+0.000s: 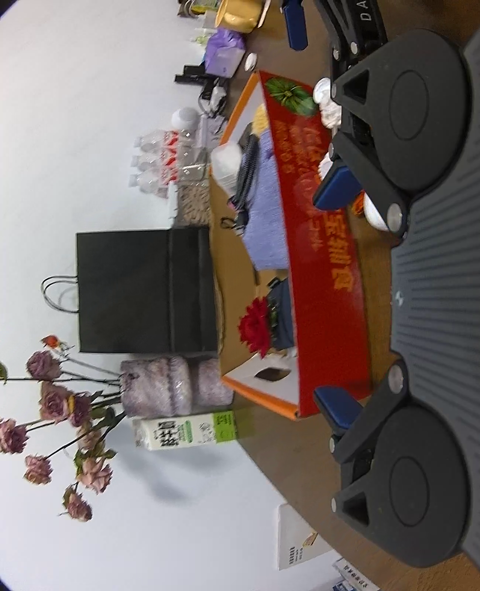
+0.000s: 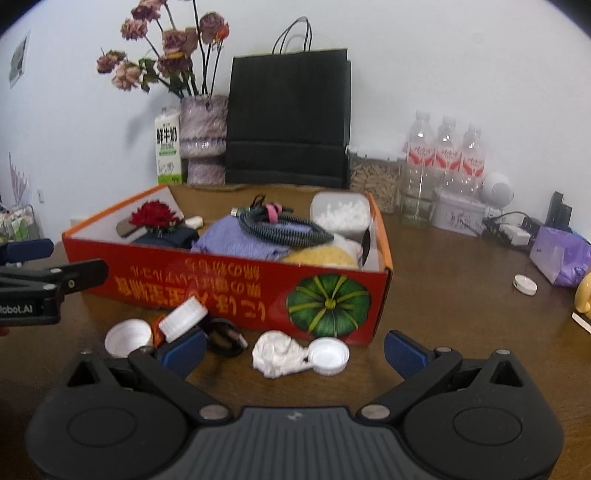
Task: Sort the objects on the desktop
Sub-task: 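Withdraw both grippers from the box toward the white bottle caps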
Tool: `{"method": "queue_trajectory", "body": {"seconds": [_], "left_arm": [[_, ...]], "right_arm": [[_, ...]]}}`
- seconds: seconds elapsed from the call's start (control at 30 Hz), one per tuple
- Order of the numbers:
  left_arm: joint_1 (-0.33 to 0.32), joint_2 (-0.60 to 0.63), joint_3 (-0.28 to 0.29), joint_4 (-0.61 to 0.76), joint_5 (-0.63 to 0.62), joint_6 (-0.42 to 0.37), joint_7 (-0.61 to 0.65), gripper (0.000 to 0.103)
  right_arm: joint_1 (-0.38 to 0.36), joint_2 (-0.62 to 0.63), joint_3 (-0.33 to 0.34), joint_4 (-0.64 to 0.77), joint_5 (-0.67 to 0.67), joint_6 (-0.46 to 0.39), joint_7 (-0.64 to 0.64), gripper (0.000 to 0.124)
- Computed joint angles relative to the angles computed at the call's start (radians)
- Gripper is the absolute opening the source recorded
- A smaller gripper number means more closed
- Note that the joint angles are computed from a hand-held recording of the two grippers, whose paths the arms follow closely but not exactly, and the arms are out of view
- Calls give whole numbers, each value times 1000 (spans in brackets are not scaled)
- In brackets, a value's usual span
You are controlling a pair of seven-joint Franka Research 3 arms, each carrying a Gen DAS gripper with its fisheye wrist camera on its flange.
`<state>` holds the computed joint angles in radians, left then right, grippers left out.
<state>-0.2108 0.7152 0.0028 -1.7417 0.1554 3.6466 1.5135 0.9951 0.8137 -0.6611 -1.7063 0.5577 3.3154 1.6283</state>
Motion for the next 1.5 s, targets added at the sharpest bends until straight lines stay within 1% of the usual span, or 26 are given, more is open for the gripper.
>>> {"method": "queue_trajectory", "body": {"seconds": [0.1, 0.2, 0.3, 0.37, 0.4, 0.47, 0.53, 0.67, 0.7, 0.77, 0.87, 0.93, 1.17, 1.5], "left_arm": [[50, -5, -49, -1, 77, -46, -28, 103], [106, -7, -108, 12, 171, -120, -65, 103], [182, -1, -194, 27, 275, -194, -97, 103], [216, 6, -233, 35, 313, -217, -112, 103], [223, 10, -241, 40, 323, -226, -118, 103], [213, 11, -234, 52, 320, -254, -128, 103], [230, 18, -260, 65, 327, -290, -132, 103], [175, 13, -213, 86, 290, -355, -135, 103], [148, 10, -185, 89, 276, -368, -140, 103], [114, 6, -151, 99, 255, -401, -147, 103], [126, 9, -167, 101, 237, -413, -144, 103], [124, 11, -165, 106, 228, -417, -144, 103], [117, 11, -160, 108, 214, -420, -141, 103], [114, 13, -157, 111, 208, -421, -137, 103]], "right_arm": [[-9, -13, 14, -8, -8, -11, -3, 103], [7, -5, -13, -6, -20, -46, 21, 103], [15, 1, -36, -1, -51, -89, 64, 103], [19, 3, -47, 0, -74, -112, 91, 103], [21, 3, -51, -2, -86, -117, 102, 103], [21, -1, -52, -10, -109, -117, 125, 103], [16, -4, -50, -12, -132, -123, 146, 103], [1, -3, -46, 0, -181, -159, 189, 103], [-3, -2, -44, 4, -194, -166, 200, 103], [-22, -6, -25, 8, -215, -167, 218, 103], [-66, -25, 22, 7, -240, -160, 244, 103], [-60, -20, 11, 9, -259, -165, 275, 103], [-84, -25, 24, 14, -340, -165, 343, 103], [-77, -4, -1, 45, -416, -194, 449, 103]]}}
